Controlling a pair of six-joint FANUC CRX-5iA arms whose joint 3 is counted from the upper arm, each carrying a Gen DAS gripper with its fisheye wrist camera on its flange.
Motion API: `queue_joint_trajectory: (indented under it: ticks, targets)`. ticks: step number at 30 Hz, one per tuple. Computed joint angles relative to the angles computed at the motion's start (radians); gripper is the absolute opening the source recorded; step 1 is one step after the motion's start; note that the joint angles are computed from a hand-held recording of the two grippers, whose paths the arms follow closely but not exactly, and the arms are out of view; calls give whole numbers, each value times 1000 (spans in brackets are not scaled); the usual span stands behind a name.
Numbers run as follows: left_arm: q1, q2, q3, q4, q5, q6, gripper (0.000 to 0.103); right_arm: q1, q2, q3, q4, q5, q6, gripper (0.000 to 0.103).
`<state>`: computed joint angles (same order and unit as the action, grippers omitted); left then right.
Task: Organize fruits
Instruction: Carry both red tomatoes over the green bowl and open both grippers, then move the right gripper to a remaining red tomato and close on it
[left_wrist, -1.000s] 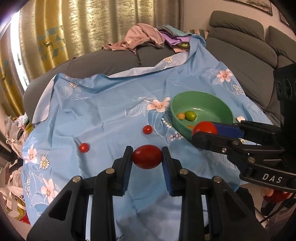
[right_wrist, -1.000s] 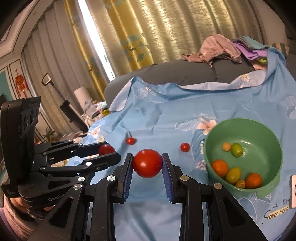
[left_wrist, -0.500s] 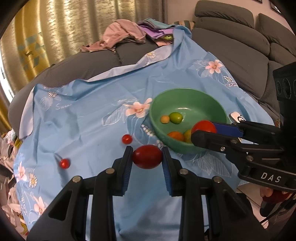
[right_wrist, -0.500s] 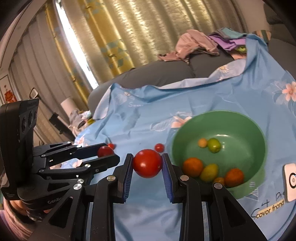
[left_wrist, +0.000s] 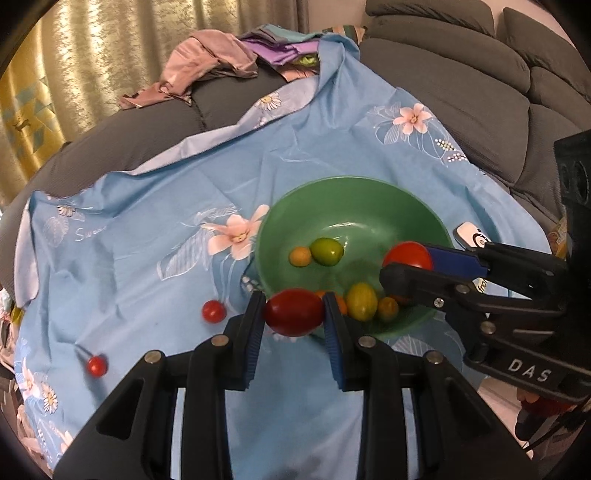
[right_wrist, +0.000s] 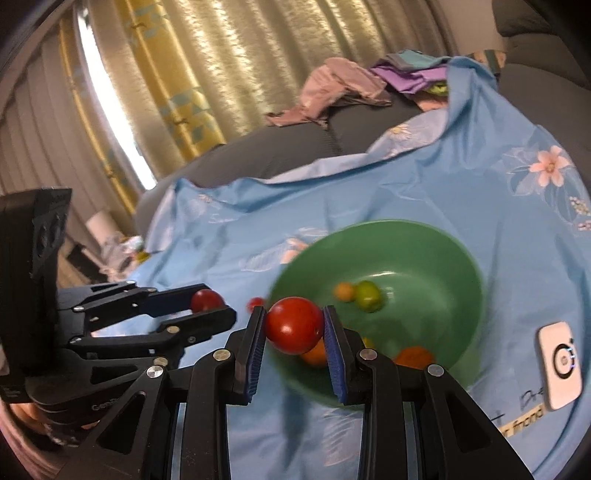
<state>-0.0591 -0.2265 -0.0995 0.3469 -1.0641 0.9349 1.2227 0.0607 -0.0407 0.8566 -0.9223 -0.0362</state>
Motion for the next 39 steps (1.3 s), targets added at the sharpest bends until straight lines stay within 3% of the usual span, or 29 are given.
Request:
queue_joint_trajectory:
  ticks: [6, 7, 8, 12, 17, 21, 26, 30, 34, 39]
  targets:
    - [-44, 78, 49, -37, -1, 49, 32, -30, 22, 28, -54, -78, 11, 33]
    - [-53, 91, 60, -52, -1, 64, 37, -33, 28, 38, -68, -93, 16, 33]
    - [-57, 95, 65, -62, 0, 72, 53, -37, 32, 47, -85, -103, 25, 33]
    - [-53, 101, 71, -82, 10, 98, 76, -39, 40, 63, -107, -156, 27, 41]
    - [20, 64, 35, -56, 18, 84, 79, -35, 35, 62, -95, -147, 19, 41]
    - [148, 6, -23, -36, 16, 68, 80, -32, 41, 76, -97, -61, 79, 41]
    - [312, -50, -90, -20, 0, 43, 79, -26, 99, 161, -166, 41, 237, 41]
    - [440, -66, -138, 47, -16, -11, 79, -31, 186, 291, -292, 54, 405, 41]
    - [509, -66, -173, 120, -21, -84, 79, -50, 330, 490, -405, -45, 571, 41]
    - [553, -55, -199, 185, -24, -165, 79, -70, 524, 756, -394, -245, 715, 41]
